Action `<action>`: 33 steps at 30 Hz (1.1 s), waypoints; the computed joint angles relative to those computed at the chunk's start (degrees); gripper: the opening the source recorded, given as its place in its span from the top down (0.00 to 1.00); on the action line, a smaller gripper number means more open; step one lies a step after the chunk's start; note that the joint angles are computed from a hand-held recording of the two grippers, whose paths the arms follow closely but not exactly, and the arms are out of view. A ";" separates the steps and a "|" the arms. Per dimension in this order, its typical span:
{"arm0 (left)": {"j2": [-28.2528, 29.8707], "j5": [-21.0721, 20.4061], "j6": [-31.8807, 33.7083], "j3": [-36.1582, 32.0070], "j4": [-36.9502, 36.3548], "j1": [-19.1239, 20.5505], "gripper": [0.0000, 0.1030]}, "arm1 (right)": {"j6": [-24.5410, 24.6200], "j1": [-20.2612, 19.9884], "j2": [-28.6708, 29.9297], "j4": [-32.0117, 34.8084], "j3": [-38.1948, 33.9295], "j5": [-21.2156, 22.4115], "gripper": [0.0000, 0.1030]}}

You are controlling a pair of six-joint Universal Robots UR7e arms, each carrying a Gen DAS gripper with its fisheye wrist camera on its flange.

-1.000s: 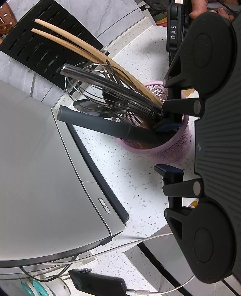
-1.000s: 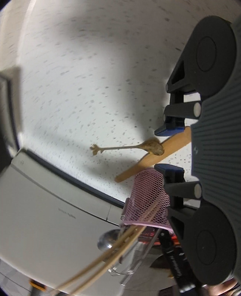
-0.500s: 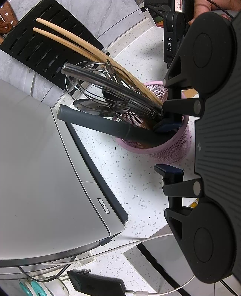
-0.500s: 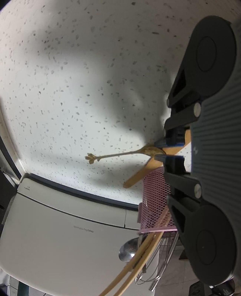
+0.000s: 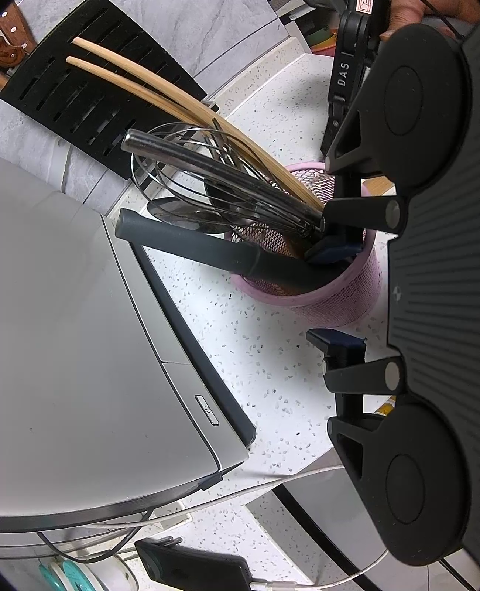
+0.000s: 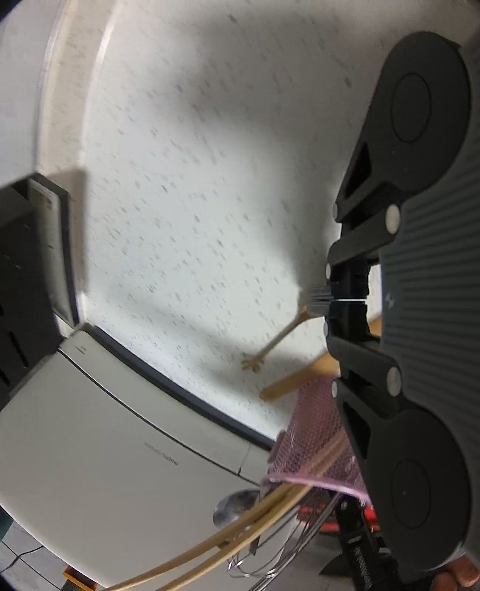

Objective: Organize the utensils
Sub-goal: 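Close the right tool on the gold spoon handle, then lift the gold spoon with the right tool over the pink cup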

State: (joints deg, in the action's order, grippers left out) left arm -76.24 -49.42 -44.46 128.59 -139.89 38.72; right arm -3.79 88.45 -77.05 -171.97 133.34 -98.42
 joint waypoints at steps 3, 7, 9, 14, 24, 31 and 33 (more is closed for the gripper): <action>0.08 0.14 -0.29 -0.15 0.42 -0.10 0.56 | -0.20 -1.16 -1.37 0.30 0.36 0.27 1.00; 0.24 0.52 -0.64 -0.36 1.11 -0.33 0.56 | 1.30 -2.94 -2.49 1.53 0.73 2.30 1.00; 0.21 0.50 -0.72 -0.37 1.15 -0.35 0.56 | 2.27 -3.14 -2.26 1.41 0.71 2.71 0.99; 0.04 0.33 -0.55 -0.26 0.84 -0.21 0.56 | 2.94 -2.77 -2.41 1.71 0.78 3.29 0.93; 0.07 0.42 -0.58 -0.29 1.06 -0.24 0.56 | 5.77 -2.40 -0.78 -0.20 1.14 4.60 0.99; 0.09 0.32 -0.54 -0.34 1.02 -0.20 0.56 | 1.27 -0.42 0.27 -0.28 0.62 1.62 1.00; 0.07 0.38 -0.53 -0.32 1.03 -0.21 0.56 | -1.19 0.48 -0.28 -0.59 0.78 0.57 1.00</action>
State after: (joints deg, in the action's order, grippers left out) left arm -76.17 -49.04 -44.99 128.28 -138.86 38.51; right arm -4.98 88.94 -77.34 -172.56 134.12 -97.86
